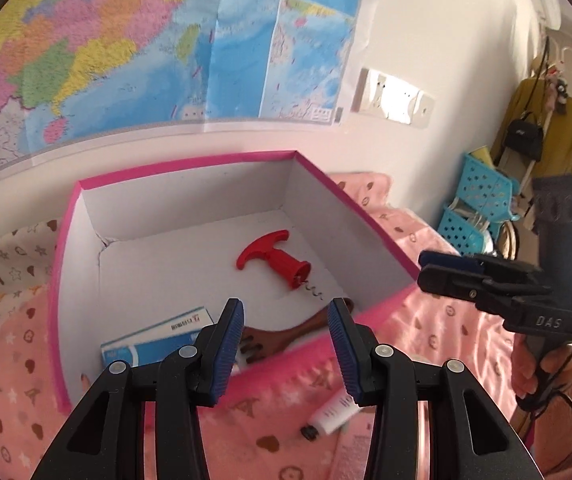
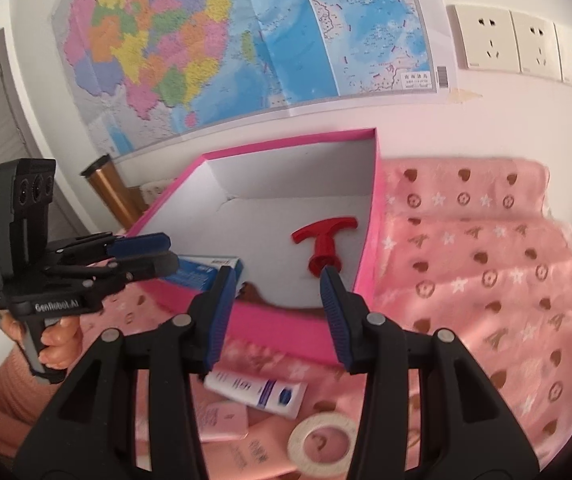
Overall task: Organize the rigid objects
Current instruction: 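Carry the wooden rake into the magenta box and open the right gripper, then move the open right gripper to the white blue-labelled tube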
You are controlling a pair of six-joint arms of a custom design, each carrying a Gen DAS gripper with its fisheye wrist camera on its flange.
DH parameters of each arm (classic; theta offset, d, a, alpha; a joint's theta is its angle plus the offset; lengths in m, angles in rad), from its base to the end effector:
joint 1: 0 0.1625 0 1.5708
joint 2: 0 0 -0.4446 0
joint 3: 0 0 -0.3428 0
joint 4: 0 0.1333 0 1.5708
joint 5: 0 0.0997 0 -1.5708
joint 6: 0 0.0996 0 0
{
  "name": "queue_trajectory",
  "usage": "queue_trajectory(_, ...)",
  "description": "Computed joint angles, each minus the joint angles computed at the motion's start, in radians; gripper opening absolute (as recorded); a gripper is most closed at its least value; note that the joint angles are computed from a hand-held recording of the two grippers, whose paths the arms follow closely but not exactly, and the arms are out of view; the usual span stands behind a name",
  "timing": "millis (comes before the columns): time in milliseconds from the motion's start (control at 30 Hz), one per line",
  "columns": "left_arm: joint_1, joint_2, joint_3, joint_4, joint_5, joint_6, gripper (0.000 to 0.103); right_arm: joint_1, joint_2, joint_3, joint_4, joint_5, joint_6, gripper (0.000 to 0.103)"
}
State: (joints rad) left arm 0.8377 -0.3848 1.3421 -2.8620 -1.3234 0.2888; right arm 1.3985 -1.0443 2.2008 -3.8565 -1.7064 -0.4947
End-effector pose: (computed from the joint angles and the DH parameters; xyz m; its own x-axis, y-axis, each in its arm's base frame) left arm -0.3749 -0.6519 -0.0095 -0.5621 0.7647 -0.3151 0.8265 0.5052 -0.2483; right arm 0.0335 -0.5065 0.2810 -0.8755 0.0556 0.4801 -0.3890 0.5084 -0.7683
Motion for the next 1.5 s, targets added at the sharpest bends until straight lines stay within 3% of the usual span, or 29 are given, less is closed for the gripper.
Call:
queue_trajectory(167, 0.001, -0.036, 0.09, -0.053, -0.025, -0.005, 0.045, -0.029, 0.004, 0.062, -0.018, 0.002, 0.013, 0.047)
queue_trajectory(367, 0.006, -0.039, 0.144, -0.039, -0.013, -0.028, 0.045, -0.063, 0.042, 0.068, 0.038, -0.049, 0.043, 0.047)
queue_trajectory(1200, 0.019, -0.006, 0.159, 0.069, 0.012, -0.098, 0.044, -0.053, 0.072, -0.044, 0.269, -0.113, 0.088, 0.047)
queue_trajectory(1500, 0.019, 0.002, 0.145, 0.107, 0.006, -0.103, 0.039, -0.045, 0.074, -0.05, 0.288, -0.136, 0.109, 0.047)
